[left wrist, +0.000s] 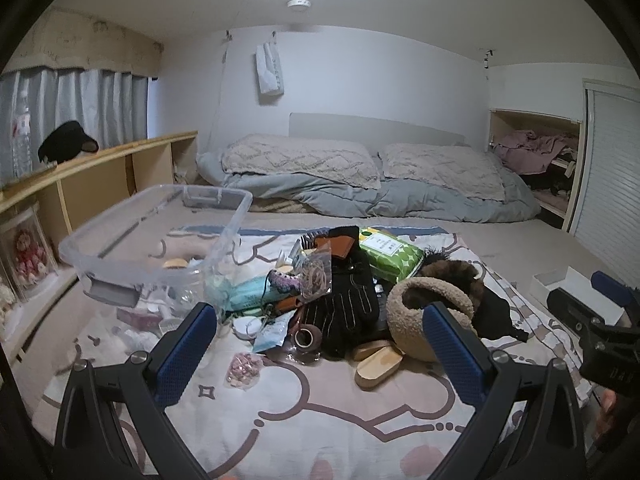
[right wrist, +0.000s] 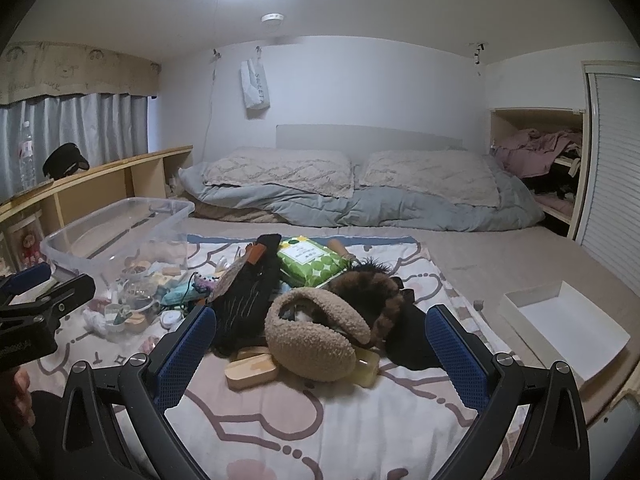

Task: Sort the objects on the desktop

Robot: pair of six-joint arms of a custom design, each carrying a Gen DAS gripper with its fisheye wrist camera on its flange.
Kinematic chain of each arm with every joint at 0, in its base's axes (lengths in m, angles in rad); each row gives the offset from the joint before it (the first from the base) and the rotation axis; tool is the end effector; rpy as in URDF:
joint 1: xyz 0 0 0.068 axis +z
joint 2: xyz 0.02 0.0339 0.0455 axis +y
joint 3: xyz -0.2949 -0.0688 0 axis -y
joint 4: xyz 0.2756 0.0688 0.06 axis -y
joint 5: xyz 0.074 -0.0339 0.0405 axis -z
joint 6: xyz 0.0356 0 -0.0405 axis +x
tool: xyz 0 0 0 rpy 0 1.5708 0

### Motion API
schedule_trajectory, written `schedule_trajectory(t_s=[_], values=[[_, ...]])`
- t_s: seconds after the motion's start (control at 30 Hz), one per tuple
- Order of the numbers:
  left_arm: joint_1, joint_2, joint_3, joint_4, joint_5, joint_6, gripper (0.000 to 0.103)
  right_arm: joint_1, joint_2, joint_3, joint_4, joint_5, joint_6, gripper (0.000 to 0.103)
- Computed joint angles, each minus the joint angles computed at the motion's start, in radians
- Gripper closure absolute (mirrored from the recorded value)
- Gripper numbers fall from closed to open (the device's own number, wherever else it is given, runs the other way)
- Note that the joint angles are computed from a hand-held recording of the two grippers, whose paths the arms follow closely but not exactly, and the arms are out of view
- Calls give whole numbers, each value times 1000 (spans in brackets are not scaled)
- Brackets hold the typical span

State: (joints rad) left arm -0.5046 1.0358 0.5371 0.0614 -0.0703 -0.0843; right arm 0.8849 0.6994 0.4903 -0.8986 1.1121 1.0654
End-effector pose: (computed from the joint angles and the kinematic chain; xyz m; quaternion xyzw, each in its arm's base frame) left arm 0.2109 -0.1136 0.2417 0.1574 0.8285 -0.1273 0.5221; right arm 0.0985 0.0699 0.2245 0.1951 0.8124 -0.1269 0.5346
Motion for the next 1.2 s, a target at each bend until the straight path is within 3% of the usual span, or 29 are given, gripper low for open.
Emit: schedule_trajectory(t_s=[0.07,0.4,0.97,1.2], values=[[22,17,-6,20,45,17,0,-26,-8,-23,55,-24,-45,0],[12,164,-34,116,-50,41,0,-181,38,-135,368,-180,-238,0],[60,439,-45,267,-18,-18,0,-374,347,-256,822,-456,-323,0],[93,564,-8,294,45,-47,0,-465,466,-298,1018,-565,-324,0]])
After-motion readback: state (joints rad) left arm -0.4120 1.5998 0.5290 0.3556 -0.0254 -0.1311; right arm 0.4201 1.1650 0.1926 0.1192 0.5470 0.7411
